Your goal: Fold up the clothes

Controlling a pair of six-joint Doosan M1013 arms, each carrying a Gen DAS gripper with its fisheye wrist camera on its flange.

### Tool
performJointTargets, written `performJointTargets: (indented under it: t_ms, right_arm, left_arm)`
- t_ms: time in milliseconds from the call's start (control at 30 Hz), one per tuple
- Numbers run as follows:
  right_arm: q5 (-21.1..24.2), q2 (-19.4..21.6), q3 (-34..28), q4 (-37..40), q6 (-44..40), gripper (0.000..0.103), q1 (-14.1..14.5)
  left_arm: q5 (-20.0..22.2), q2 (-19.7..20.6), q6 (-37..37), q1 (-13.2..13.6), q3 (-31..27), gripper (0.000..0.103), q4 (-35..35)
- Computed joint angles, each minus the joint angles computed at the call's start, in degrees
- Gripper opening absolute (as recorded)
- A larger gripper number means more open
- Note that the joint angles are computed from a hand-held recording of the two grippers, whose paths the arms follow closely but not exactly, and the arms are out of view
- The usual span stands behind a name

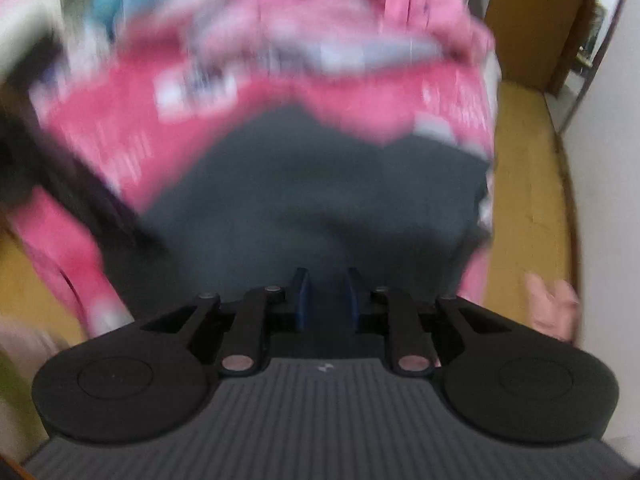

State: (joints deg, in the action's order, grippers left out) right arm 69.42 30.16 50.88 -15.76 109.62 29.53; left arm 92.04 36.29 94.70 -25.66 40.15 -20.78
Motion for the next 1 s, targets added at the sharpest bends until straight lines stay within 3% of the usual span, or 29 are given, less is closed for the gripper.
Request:
performJointTargets:
  t_ms: [67,200,367,500,567,733,833,900,1000]
  right_arm:
    - [2.1,0.2,-0.3,-0.1,1.7,0.024,-0.5]
    - [8.4,1.3,-4.4,-5.0,3.9,0.025,0.3]
    - [1.7,1.1,-4.6,0.9,0.2,0.025,0.6]
    - [10.5,5.1,-8.2,-2.2,-6.8,0.026,2.4]
    - [15.6,6.7,-11.4,-4.5,-4.7,0.026,3.2]
    - [27.7,9.1,-18.4,-7.3,7.9,0.026,5.5]
    - [32.8,9.3,-21.3,-8.2,17.8,0.027,7.7]
    - [34.2,8.3,-21.7,-9.2,25.8,0.028,9.8]
    - [33.4,6.4,-22.4,-11.1,39.1,0.043,13.2]
  left_arm:
    - [0.7,-0.2,0.6,-0.1,0.5,0.078,-1.4]
    - [0.2,-1.8,3.0,-0.9,2.9,0.078,-0.4]
    - [0.6,-2.3,1.6,-0.2,4.7,0.079,-1.3]
    - [2.8,-3.1,5.2,-0.2,5.7,0.079,0.5]
    - [2.7,-4.4,8.6,0.3,6.9,0.079,0.9]
    - [1.5,-8.2,16.8,2.3,9.8,0.079,0.2]
    - [-1.1,-9.8,21.4,4.1,9.8,0.079,-1.5]
    - [-2.7,-10.8,24.5,5.3,9.6,0.08,-2.9]
    - [-6.1,-13.0,28.0,7.2,9.8,0.09,-7.2]
